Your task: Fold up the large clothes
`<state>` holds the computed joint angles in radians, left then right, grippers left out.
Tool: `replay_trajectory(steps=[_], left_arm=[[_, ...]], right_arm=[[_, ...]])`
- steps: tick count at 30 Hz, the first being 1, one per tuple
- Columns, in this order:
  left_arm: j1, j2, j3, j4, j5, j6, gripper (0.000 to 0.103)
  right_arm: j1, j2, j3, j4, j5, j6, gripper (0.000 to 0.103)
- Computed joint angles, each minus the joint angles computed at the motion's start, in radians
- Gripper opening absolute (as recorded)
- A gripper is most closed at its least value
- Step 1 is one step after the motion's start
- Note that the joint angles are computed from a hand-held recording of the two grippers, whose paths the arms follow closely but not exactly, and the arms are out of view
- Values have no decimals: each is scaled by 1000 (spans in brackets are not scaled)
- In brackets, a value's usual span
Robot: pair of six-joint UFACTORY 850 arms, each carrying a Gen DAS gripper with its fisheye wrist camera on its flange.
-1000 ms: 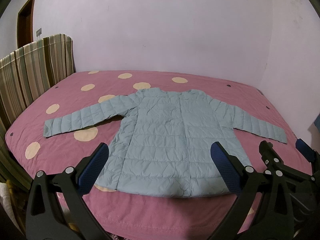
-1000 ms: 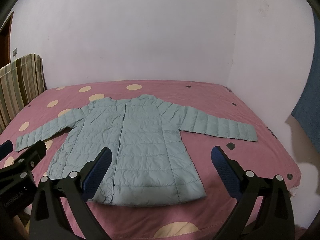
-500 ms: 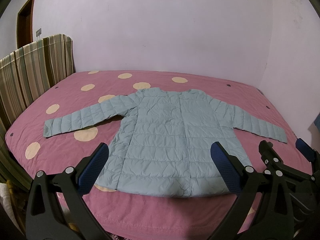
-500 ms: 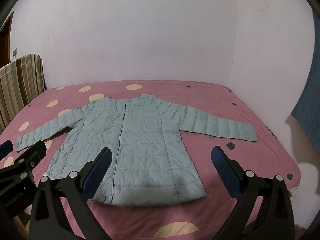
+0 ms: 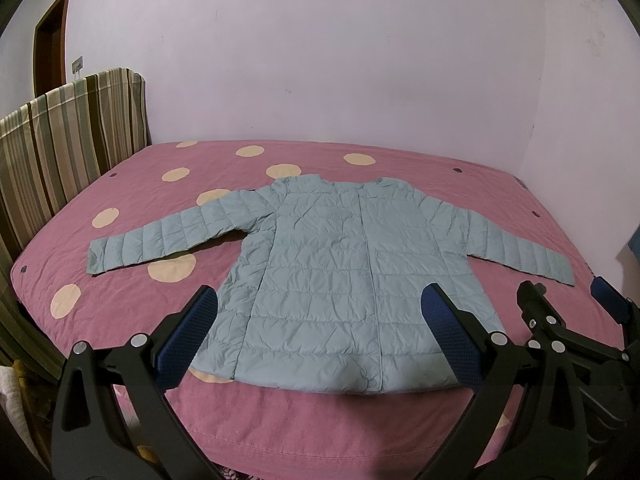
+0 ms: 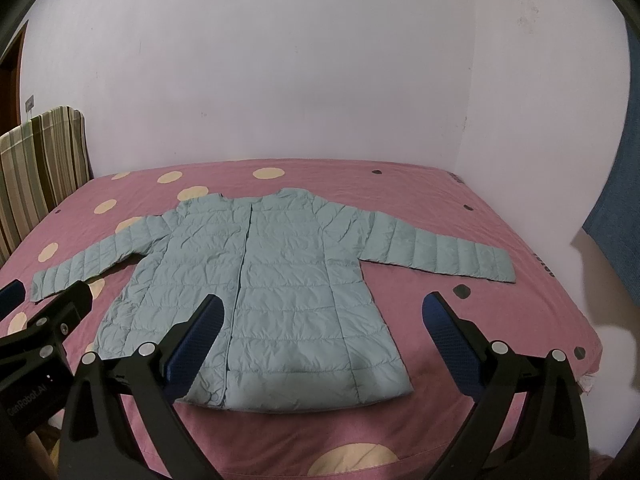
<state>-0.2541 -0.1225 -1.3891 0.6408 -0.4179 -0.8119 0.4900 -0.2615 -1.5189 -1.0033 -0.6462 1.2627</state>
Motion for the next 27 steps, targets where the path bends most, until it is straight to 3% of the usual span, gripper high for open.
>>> replay_trajectory(steps=[27], left_arm=[[1,-2,8,-3,1,1,101]], right_arm=[[2,-16,-20,19,-10,-20,99]])
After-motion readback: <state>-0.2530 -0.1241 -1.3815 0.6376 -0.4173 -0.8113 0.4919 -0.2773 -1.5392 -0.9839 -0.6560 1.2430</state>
